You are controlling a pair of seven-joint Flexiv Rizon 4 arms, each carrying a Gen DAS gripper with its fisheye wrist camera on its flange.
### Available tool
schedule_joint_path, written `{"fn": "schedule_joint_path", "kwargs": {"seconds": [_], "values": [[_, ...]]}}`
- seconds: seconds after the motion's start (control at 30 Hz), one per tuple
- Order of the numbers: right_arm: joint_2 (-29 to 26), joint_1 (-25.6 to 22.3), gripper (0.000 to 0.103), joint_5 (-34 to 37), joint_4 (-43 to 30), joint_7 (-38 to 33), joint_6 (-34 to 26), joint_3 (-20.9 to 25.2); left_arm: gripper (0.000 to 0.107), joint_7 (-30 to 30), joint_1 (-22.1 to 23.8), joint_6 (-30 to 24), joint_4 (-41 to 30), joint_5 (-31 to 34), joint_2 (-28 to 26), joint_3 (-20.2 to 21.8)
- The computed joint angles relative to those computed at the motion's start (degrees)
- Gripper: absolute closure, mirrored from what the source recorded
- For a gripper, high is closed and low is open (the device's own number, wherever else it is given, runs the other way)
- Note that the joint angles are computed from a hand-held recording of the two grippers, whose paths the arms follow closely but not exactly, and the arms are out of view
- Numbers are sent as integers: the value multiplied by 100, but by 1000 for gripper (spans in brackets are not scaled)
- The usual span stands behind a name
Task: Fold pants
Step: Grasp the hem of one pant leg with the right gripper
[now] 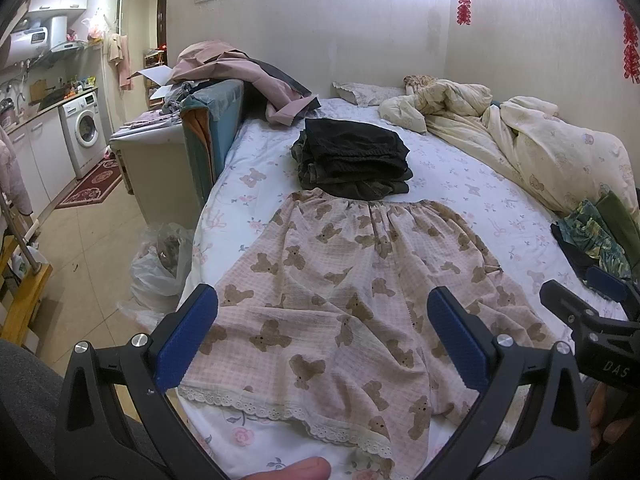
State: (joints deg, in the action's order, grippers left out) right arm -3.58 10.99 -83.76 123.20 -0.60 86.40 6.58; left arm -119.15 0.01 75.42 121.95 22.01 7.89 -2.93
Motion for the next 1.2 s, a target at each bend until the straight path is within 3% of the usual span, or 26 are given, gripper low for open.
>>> {"fn": "schedule_joint_path", "kwargs": {"seconds": [0.23,0.37,0.47,0.63,0.73,0.83,0.97,1.03,1.1,1.2], "values": [[-14,-7,0,-36,-13,29,7,-5,4,-23,14,-22,-4,43,16,-7],[20,-19,0,392,85,-214,-40,5,4,288,-107,-35,54,-354,29,79],[45,27,0,1715,254,-1096,-417,99,4,228,-43,-226,-55,-224,8,-18],[-88,93,0,5517,40,-3496,-1261,379,4,483,-151,-658,-217,-445,-152,31],[-303,30,5,7145,-407,-4369,-2138,364,4,448,-178,-818,-349,-338,-250,40],[-626,-121,18,8399,-927,-5136,-3126,354,4,564,-240,-861,-395,-500,-341,117],[-810,-204,23,9241,-1072,-5617,-3496,395,4,878,-347,-767,-269,-1035,-411,234],[-891,-199,44,9450,-1132,-5925,-3653,431,4,1030,-388,-757,-210,-1216,-425,247],[-906,-197,85,9590,-1126,-6045,-3640,422,4,1115,-412,-811,-240,-1155,-451,215],[-655,-183,97,9528,-881,-5965,-3337,346,4,1138,-440,-872,-303,-1067,-476,196]]}}
